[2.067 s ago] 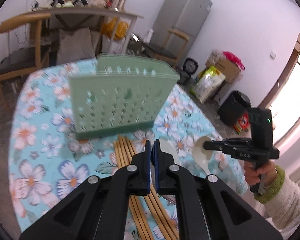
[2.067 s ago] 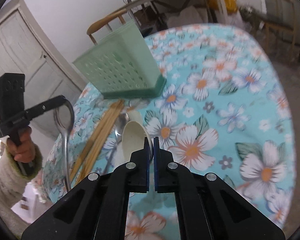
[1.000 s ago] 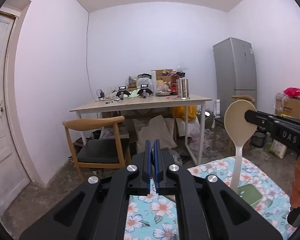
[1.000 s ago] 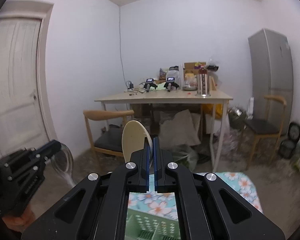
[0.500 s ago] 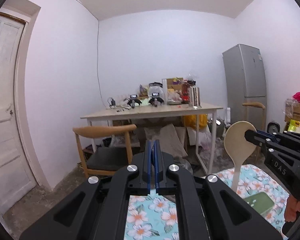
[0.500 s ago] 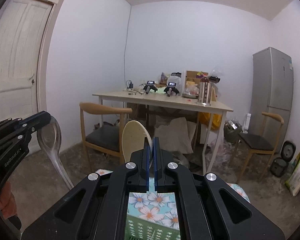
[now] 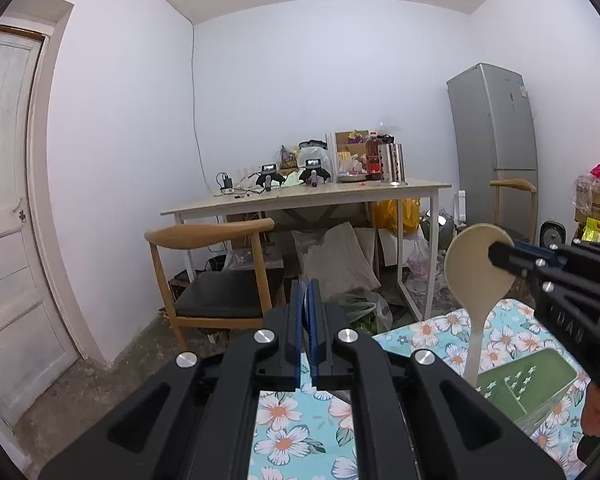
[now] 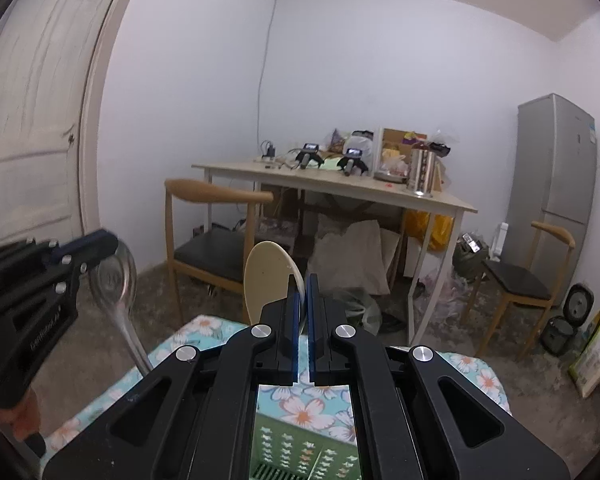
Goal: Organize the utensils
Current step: 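Lift the metal spoon with the left gripper while the right gripper lifts the ladle, then lower both utensils into the green basket and open both grippers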
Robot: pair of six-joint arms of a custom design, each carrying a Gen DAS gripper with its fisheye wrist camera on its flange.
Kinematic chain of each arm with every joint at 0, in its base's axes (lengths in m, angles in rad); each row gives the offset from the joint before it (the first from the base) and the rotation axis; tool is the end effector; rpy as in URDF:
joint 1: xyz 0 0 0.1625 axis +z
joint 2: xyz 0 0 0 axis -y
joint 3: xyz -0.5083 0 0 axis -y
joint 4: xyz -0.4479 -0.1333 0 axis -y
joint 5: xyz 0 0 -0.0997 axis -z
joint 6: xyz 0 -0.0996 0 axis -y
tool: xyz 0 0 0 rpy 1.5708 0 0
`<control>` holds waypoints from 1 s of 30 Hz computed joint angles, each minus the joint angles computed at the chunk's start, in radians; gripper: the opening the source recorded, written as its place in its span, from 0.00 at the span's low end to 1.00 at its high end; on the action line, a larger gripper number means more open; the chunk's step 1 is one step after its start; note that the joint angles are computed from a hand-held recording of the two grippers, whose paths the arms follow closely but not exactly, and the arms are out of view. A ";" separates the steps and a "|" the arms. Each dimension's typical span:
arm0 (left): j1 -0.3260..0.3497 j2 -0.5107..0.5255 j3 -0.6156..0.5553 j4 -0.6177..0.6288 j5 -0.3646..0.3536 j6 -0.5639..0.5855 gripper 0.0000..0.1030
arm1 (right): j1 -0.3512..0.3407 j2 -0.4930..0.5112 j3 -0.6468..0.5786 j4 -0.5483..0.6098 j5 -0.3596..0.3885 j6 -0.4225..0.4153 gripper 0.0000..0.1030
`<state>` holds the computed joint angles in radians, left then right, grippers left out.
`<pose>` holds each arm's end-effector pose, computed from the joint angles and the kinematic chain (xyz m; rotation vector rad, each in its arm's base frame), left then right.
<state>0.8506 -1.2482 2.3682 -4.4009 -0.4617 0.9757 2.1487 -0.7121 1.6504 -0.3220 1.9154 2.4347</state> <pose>-0.0876 -0.4372 0.3463 0.3889 1.6684 -1.4815 0.4486 -0.5054 -0.0022 1.3025 -2.1119 1.2476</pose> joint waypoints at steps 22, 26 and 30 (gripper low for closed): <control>0.040 -0.062 0.072 0.324 -0.027 -0.348 0.04 | -0.020 -0.006 0.016 0.130 -0.052 -0.059 0.34; 0.068 -0.132 0.097 0.538 -0.091 -0.544 0.08 | -0.033 -0.044 0.038 0.153 -0.106 -0.019 0.39; 0.082 -0.188 0.112 0.658 -0.155 -0.648 0.34 | -0.055 -0.081 0.054 0.196 -0.148 0.063 0.39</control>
